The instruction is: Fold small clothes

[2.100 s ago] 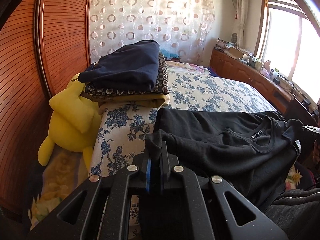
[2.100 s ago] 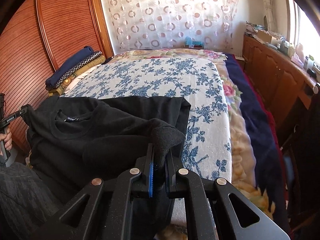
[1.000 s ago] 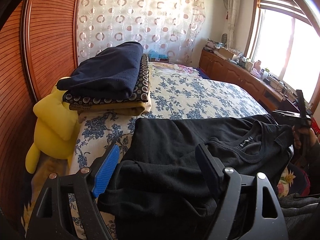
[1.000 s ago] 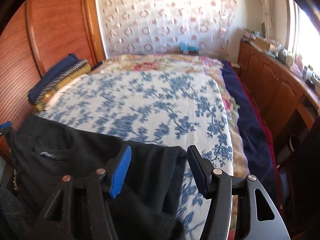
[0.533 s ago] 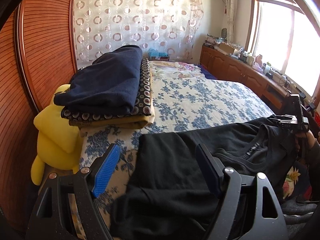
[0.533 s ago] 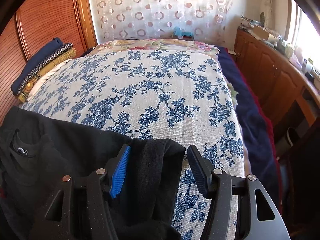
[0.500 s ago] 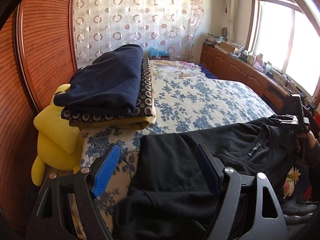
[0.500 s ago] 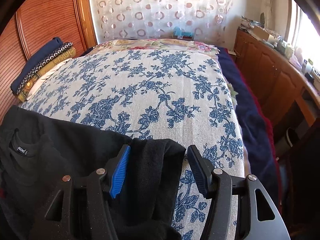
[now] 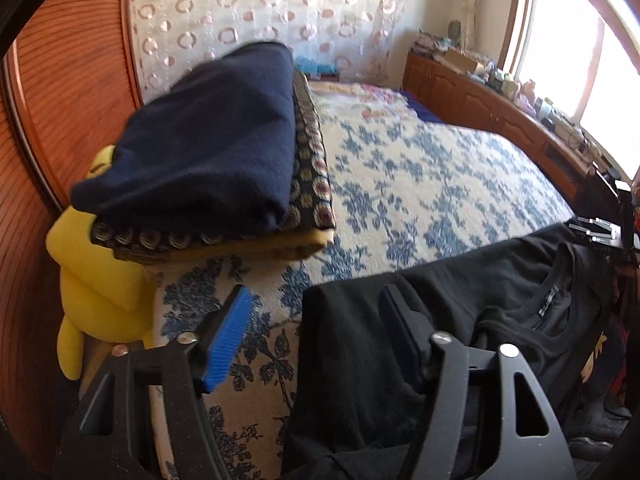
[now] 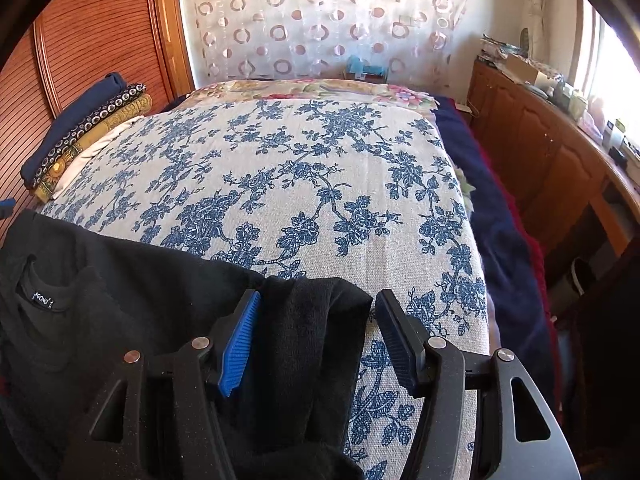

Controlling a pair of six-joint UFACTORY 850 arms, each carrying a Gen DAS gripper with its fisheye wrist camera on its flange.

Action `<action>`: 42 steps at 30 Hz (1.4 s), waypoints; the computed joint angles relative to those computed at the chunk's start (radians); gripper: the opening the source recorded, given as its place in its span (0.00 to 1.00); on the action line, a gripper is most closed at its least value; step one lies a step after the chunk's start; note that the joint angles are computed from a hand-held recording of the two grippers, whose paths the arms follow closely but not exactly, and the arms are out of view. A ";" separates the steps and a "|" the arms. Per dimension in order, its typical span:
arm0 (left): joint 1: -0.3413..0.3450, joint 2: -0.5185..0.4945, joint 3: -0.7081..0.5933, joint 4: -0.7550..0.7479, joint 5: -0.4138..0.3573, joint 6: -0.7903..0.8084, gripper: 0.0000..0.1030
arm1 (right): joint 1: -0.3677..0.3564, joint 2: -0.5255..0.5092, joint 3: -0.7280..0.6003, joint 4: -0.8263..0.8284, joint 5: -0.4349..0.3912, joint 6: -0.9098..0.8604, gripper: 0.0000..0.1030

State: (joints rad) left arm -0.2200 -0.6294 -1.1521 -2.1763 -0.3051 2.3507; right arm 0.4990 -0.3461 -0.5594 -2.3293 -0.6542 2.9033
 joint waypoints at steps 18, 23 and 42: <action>-0.012 -0.027 0.005 0.170 -0.024 -0.157 0.11 | 0.011 0.002 -0.007 0.028 0.011 -0.052 0.47; -0.012 0.059 0.100 -0.131 -0.094 0.086 0.09 | 0.050 0.016 -0.014 0.060 0.047 -0.133 0.09; 0.009 0.504 0.370 -0.192 -0.362 0.178 0.09 | 0.468 0.613 0.268 0.381 -0.424 -0.276 0.08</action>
